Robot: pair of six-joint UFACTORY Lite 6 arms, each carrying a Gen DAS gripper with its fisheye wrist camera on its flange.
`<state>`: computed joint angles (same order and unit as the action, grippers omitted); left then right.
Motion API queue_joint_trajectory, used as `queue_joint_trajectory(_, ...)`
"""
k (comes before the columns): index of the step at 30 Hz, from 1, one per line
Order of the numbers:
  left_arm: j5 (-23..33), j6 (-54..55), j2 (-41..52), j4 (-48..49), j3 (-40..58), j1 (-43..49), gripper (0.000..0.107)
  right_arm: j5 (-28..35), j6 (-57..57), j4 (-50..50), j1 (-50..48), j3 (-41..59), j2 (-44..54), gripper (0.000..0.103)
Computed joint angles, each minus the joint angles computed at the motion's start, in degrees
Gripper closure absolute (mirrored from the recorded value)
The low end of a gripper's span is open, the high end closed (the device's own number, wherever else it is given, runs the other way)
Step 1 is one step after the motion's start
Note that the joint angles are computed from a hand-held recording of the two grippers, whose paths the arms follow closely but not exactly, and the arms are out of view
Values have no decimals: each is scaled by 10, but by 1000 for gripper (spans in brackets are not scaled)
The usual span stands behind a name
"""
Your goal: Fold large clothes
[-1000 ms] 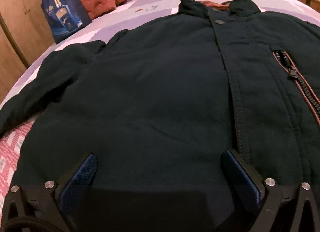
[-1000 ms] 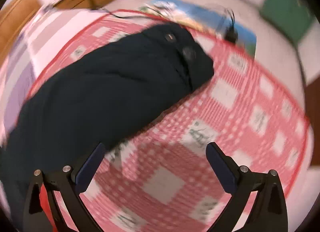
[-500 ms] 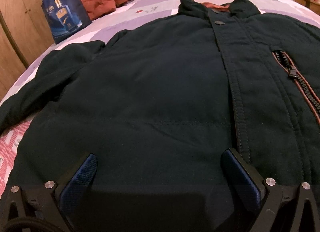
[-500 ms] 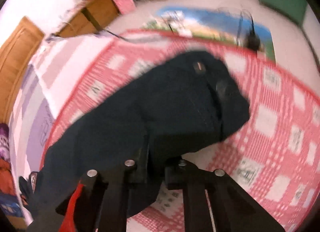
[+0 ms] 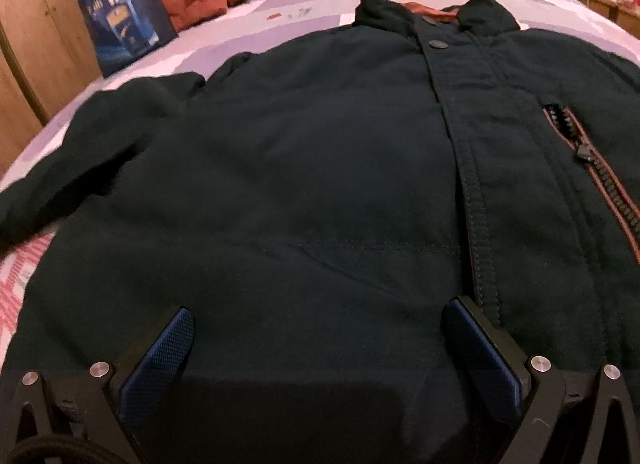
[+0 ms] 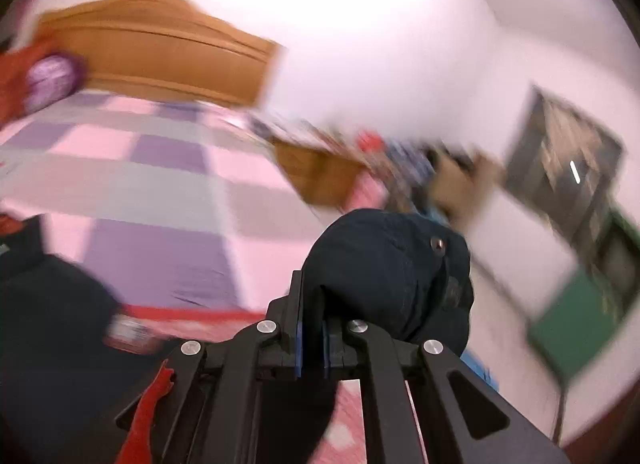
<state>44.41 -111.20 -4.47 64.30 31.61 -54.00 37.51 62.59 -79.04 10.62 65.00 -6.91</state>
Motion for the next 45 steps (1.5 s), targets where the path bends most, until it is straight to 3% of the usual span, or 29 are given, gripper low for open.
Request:
queue_joint_trajectory(3, -34, 81, -74, -37, -22, 37, 4, 73, 8, 19, 166, 50, 81, 96)
queue_joint_trajectory(5, -4, 118, -144, -47, -50, 38, 4, 98, 24, 32, 258, 94, 158, 97)
queue_joint_trajectory(9, 21, 256, -300, -87, -118, 105, 4, 106, 27, 67, 363, 176, 302, 97)
queue_joint_trajectory(13, -38, 388, -386, -137, -175, 240, 4, 116, 20, 97, 432, 245, 427, 97)
queue_joint_trajectory(19, -137, 446, -421, -177, -250, 354, 4, 116, 37, 108, 466, 277, 490, 97)
queue_joint_trajectory(24, -124, 382, -417, -138, -260, 318, 4, 119, 96, 61, 467, 317, 516, 97)
queue_joint_trajectory(28, -116, 354, -408, -116, -263, 304, 4, 105, 44, 107, 455, 379, 552, 96)
queue_joint_trajectory(31, -123, 348, -403, -113, -265, 307, 4, 104, -70, 205, 433, 453, 615, 96)
queue_joint_trajectory(33, -121, 341, -400, -108, -265, 302, 4, 98, -81, 207, 432, 430, 608, 95)
queue_joint_trajectory(36, -119, 330, -396, -100, -265, 298, 4, 64, -61, 205, 437, 361, 553, 84)
queue_joint_trajectory(39, -115, 322, -391, -93, -264, 294, 4, 31, -53, 212, 443, 294, 497, 64)
queue_joint_trajectory(41, -120, 331, -391, -96, -264, 301, 4, -4, -35, 214, 446, 232, 451, 33)
queue_joint_trajectory(45, -129, 347, -390, -103, -262, 314, 4, -64, 5, 232, 439, 104, 334, 28)
